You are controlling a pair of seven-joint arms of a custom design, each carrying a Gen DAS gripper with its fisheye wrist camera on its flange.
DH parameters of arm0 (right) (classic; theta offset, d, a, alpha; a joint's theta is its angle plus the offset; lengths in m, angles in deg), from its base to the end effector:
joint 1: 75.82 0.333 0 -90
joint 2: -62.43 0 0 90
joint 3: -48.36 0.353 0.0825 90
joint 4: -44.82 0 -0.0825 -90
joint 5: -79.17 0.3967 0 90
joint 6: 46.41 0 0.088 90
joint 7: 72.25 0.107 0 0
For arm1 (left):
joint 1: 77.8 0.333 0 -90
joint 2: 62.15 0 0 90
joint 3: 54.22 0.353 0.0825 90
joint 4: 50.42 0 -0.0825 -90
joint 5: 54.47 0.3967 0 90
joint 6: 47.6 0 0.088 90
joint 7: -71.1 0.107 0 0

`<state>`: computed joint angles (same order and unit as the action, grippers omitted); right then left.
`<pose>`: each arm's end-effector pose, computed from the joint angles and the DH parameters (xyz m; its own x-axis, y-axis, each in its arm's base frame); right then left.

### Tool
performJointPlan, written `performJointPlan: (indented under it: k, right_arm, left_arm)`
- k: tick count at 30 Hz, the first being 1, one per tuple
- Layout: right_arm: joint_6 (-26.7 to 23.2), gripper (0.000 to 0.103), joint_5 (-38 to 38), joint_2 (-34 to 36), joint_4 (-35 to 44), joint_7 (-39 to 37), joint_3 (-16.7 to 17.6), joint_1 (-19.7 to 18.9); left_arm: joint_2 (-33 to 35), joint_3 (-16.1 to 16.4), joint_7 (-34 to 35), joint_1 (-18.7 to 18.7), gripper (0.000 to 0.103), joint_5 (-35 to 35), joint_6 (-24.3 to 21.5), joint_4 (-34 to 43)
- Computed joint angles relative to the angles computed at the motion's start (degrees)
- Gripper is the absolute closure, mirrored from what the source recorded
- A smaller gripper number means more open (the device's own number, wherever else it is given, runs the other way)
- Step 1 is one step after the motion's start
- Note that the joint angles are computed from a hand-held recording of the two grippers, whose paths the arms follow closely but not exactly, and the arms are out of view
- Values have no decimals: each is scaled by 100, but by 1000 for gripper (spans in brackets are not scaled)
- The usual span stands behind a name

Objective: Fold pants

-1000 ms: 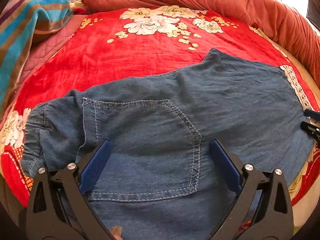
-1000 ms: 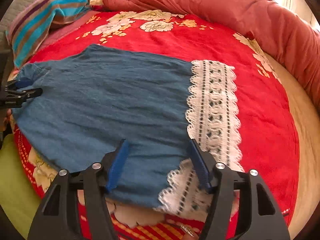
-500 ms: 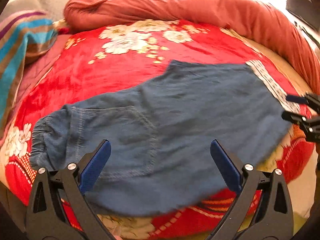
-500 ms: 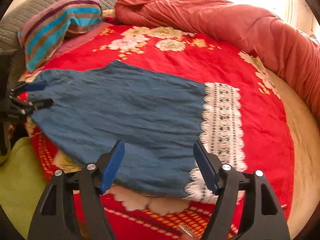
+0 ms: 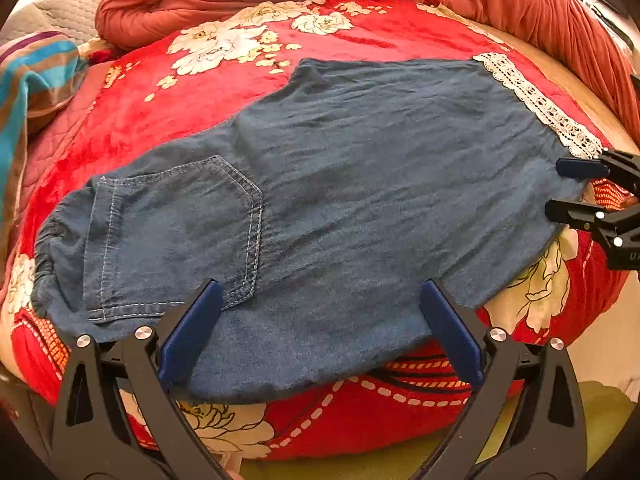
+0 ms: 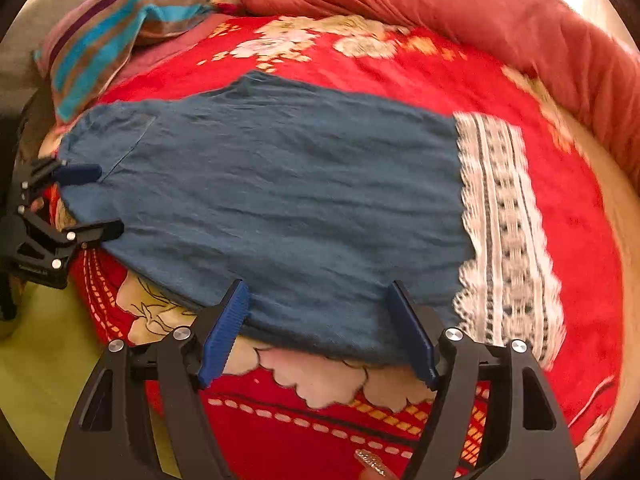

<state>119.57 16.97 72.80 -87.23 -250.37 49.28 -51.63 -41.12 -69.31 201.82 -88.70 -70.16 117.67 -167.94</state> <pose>0.4760 0.2811 0.3192 -0.1220 -0.9871 -0.1041 -0.8298 0.1589 -0.5350 0.5987 -0.2616 0.3388 -0.7563 -0.6513 -0.0621 -0.5467 0.6813 -0.4868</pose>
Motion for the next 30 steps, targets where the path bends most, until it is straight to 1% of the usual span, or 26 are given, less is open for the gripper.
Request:
performJointPlan:
  k: [1, 3, 6, 10, 14, 16, 20, 21, 23, 28, 30]
  right_arm:
    - [52, 32, -74, -4, -20, 112, -30, 2]
    - [-27, 32, -42, 9, 4, 54, 0, 12]
    - [-110, 32, 193, 2, 25, -154, 51, -4]
    - [-70, 31, 228, -74, -6, -116, 38, 2]
    - [36, 26, -115, -216, -62, 261, 5, 18]
    - [-30, 26, -260, -290, -72, 393, 42, 18]
    - [-122, 26, -486, -405, -93, 634, 134, -29]
    - [-117, 24, -561, -433, -103, 713, 148, -47]
    - [-176, 14, -689, -489, -110, 872, 188, -66]
    - [-296, 13, -1006, -624, -152, 1210, 285, -135]
    - [-348, 11, -1125, -691, -189, 1333, 320, -161]
  left_arm:
    - [12, -29, 30, 34, 10, -40, -26, 13]
    - [31, -82, 87, 92, 10, -129, -55, 39]
    - [-25, -201, 259, 187, 10, -300, 56, -46]
    - [-93, -314, 470, 274, 10, -529, 165, -127]
    - [-192, -565, 877, 484, 10, -946, 306, -227]
    - [-263, -786, 1225, 666, 10, -1301, 406, -297]
    - [-376, -959, 1709, 794, 10, -1842, 507, -376]
    - [-407, -989, 1827, 816, 10, -1976, 525, -395]
    - [-457, -983, 1981, 790, 10, -2173, 593, -429]
    - [-555, -943, 2252, 701, 10, -2513, 712, -495]
    - [-593, -974, 2401, 705, 10, -2668, 781, -527]
